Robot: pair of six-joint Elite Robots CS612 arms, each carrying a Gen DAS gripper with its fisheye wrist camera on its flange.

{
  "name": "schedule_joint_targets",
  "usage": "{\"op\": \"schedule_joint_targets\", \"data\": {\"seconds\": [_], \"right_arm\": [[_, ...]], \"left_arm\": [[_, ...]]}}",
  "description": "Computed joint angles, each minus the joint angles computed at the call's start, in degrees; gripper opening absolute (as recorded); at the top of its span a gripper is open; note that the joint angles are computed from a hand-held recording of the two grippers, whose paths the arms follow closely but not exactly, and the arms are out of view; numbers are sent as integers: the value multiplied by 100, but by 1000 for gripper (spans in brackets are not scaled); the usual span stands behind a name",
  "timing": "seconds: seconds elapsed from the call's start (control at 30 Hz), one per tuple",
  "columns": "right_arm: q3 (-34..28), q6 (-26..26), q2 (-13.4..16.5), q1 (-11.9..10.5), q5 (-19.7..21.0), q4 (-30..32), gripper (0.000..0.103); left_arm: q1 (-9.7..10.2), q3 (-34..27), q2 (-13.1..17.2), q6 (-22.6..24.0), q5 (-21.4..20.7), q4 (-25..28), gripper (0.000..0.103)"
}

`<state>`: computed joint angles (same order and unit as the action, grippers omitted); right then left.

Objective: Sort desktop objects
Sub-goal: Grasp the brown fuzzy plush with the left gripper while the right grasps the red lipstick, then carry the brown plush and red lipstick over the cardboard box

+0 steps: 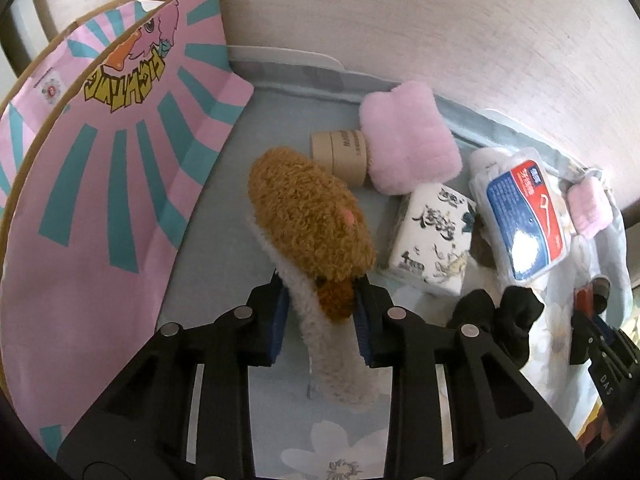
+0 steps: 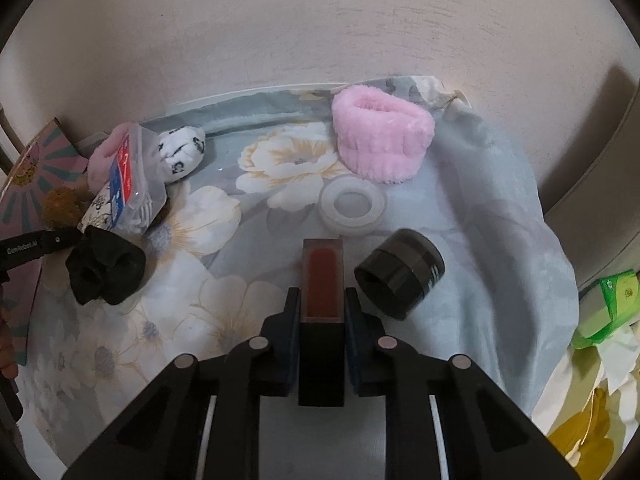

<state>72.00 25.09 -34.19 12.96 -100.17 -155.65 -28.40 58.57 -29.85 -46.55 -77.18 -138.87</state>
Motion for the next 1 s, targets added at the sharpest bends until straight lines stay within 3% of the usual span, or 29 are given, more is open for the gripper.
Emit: {"op": "schedule_joint_targets", "data": {"seconds": [0.4,0.67,0.8,1.0], "right_arm": [[292,-353,-348,20,276,-38,18],[-57,-688,-367,18,458,243,18],[-391,-951,-260,1,530,452,18],[-642,-1338,-252,27,630,604,18]], "left_arm": [[-78,53,-328,291,-55,287,24],[-149,250,-637,545,-90,399,24],[-25,359,-748,893,-329,254,24],[-39,629,-1002,1175,-431,126,24]]}}
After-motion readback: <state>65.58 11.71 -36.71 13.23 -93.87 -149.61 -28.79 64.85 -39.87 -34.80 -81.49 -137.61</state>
